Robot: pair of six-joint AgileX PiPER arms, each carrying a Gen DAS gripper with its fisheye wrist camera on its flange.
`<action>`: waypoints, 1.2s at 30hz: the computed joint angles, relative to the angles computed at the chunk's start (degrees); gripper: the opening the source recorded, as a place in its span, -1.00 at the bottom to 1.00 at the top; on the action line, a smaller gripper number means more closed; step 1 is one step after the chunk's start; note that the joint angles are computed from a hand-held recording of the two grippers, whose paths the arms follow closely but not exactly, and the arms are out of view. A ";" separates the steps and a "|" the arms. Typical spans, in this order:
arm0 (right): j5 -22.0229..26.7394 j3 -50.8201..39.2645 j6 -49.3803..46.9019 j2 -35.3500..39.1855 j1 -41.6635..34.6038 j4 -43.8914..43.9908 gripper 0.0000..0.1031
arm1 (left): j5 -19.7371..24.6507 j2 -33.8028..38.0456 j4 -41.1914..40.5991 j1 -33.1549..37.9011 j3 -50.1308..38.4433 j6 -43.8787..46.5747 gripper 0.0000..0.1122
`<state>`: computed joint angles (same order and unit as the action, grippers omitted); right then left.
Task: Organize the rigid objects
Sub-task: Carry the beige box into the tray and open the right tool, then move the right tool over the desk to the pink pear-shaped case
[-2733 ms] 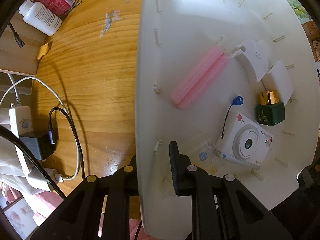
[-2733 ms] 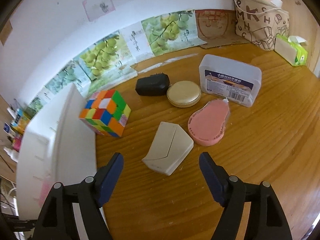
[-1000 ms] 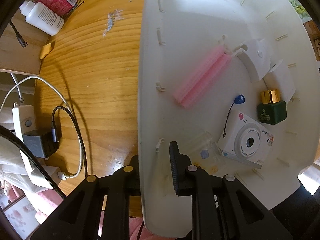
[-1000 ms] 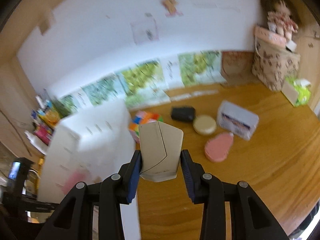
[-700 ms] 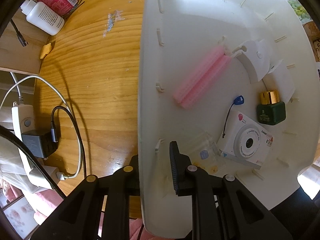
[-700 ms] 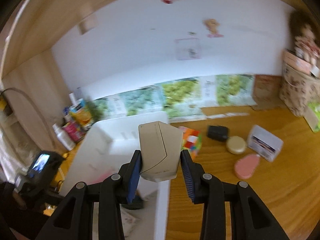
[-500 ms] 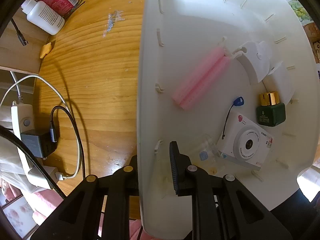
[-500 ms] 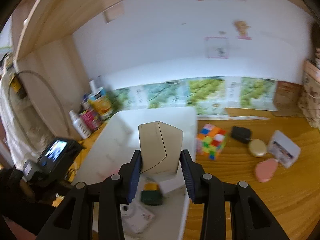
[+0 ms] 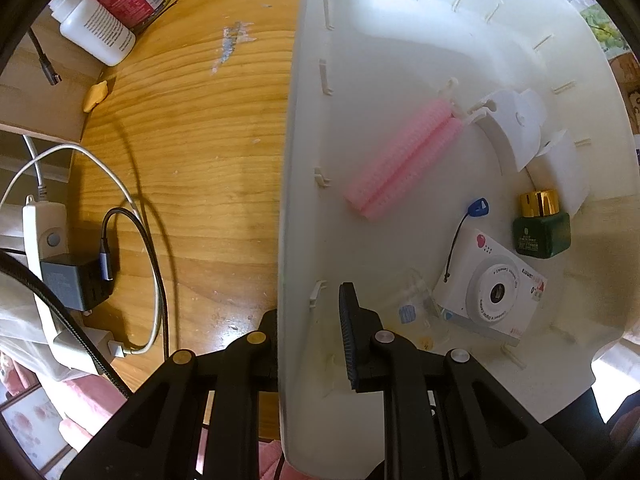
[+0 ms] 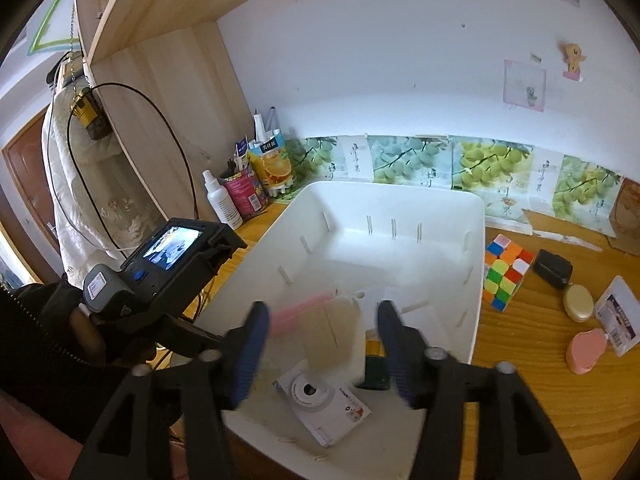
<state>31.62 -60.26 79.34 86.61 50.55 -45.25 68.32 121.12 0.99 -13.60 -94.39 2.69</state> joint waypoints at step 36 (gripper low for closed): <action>6.78 14.61 -46.58 -9.74 -38.94 35.85 0.58 | -4.21 -1.79 6.02 -2.52 3.68 -13.93 -0.67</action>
<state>38.40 -45.65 32.76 76.87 11.61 -9.40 64.12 119.33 7.01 -16.12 -90.70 -11.24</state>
